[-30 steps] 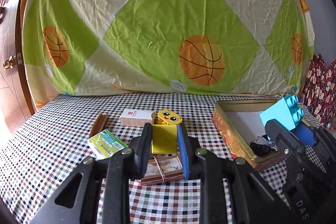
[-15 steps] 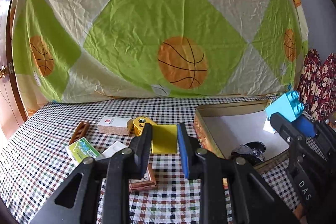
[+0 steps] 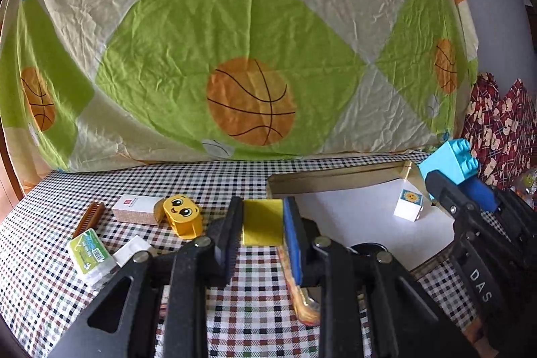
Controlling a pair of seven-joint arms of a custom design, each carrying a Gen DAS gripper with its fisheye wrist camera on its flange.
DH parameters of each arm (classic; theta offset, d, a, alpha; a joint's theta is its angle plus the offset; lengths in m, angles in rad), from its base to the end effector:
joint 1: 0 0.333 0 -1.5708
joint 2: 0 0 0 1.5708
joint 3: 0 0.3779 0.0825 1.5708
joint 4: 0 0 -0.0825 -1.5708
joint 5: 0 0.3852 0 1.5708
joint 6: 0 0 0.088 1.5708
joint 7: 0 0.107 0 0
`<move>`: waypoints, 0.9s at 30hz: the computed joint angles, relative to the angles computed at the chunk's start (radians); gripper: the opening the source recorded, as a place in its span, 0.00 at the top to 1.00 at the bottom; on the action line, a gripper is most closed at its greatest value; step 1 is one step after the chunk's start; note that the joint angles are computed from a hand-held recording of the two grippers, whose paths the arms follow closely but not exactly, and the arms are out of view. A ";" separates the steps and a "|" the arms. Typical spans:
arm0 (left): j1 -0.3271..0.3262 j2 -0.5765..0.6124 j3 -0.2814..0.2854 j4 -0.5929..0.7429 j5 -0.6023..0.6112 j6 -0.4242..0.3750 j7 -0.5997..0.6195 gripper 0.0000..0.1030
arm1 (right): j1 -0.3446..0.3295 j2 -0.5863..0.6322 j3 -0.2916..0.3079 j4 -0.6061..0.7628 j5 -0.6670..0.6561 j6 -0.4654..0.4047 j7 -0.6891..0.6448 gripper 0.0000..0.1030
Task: Organize rigid objects
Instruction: 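Carry the blue brick with the right tool while the left tool carries the yellow cube over the tin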
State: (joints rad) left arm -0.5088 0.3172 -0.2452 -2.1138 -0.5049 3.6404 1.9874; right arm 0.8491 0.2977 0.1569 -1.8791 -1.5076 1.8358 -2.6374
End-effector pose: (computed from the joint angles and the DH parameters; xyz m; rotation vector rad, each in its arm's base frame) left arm 0.5115 -0.3712 0.4627 -1.1463 1.9417 -1.2815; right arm 0.4196 0.4945 0.4484 -1.2070 1.6737 -1.3630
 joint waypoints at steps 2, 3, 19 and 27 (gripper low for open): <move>-0.016 0.009 0.003 0.015 -0.008 -0.008 0.012 0.77 | -0.005 -0.011 -0.002 -0.015 0.014 -0.006 0.006 0.67; -0.025 0.014 0.005 0.024 -0.013 -0.012 0.019 0.77 | -0.009 -0.018 -0.002 -0.025 0.017 -0.006 0.015 0.67; -0.178 0.092 0.077 0.160 -0.122 -0.085 0.135 0.77 | -0.060 -0.088 0.027 -0.124 0.069 -0.066 0.012 0.67; -0.245 0.126 0.118 0.222 -0.184 -0.108 0.195 0.77 | -0.099 -0.138 0.038 -0.190 0.118 -0.055 0.018 0.67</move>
